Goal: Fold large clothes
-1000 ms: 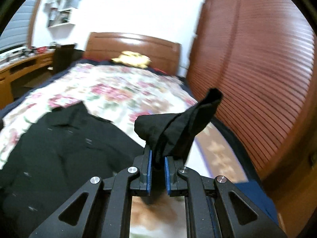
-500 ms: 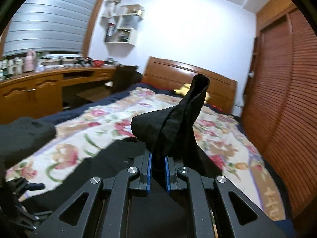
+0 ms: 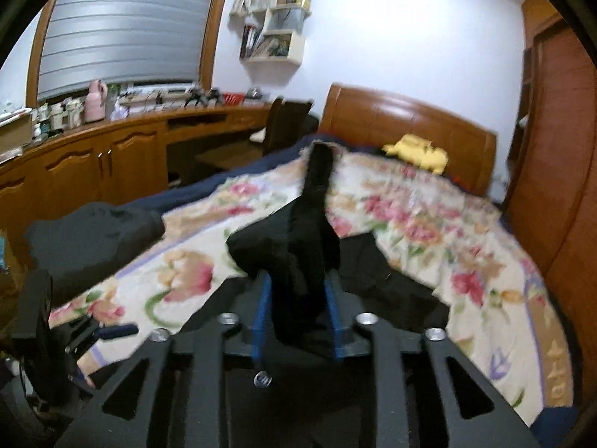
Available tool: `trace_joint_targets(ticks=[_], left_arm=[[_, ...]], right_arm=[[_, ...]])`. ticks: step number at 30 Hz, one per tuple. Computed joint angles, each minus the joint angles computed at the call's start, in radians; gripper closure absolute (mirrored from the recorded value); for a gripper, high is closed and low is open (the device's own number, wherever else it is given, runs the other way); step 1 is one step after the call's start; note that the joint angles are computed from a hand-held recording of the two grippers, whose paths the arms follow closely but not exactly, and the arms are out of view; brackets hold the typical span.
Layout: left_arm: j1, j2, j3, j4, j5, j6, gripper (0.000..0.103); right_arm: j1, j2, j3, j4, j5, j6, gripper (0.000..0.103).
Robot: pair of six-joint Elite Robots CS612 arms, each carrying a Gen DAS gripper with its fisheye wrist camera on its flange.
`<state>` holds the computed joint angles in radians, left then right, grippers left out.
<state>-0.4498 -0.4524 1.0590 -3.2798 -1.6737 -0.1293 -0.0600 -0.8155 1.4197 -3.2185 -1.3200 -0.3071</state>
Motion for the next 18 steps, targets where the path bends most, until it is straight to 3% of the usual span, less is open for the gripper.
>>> trace_joint_targets(ticks=[3,10,18], left_arm=[[0.0,0.002,-0.003,0.001,0.0,0.001,0.021],[-0.005,0.007,-0.016,0.025,0.008,0.018,0.021],[-0.008,0.016,-0.033,0.065,0.029,0.021,0.021]], right_arm=[[-0.013,-0.011,-0.005,0.027,0.031,0.006,0.051],[-0.011,0.009,0.007,0.044,-0.05,-0.004,0.05],[-0.027,0.053,0.001,0.114,-0.123,0.082,0.05]])
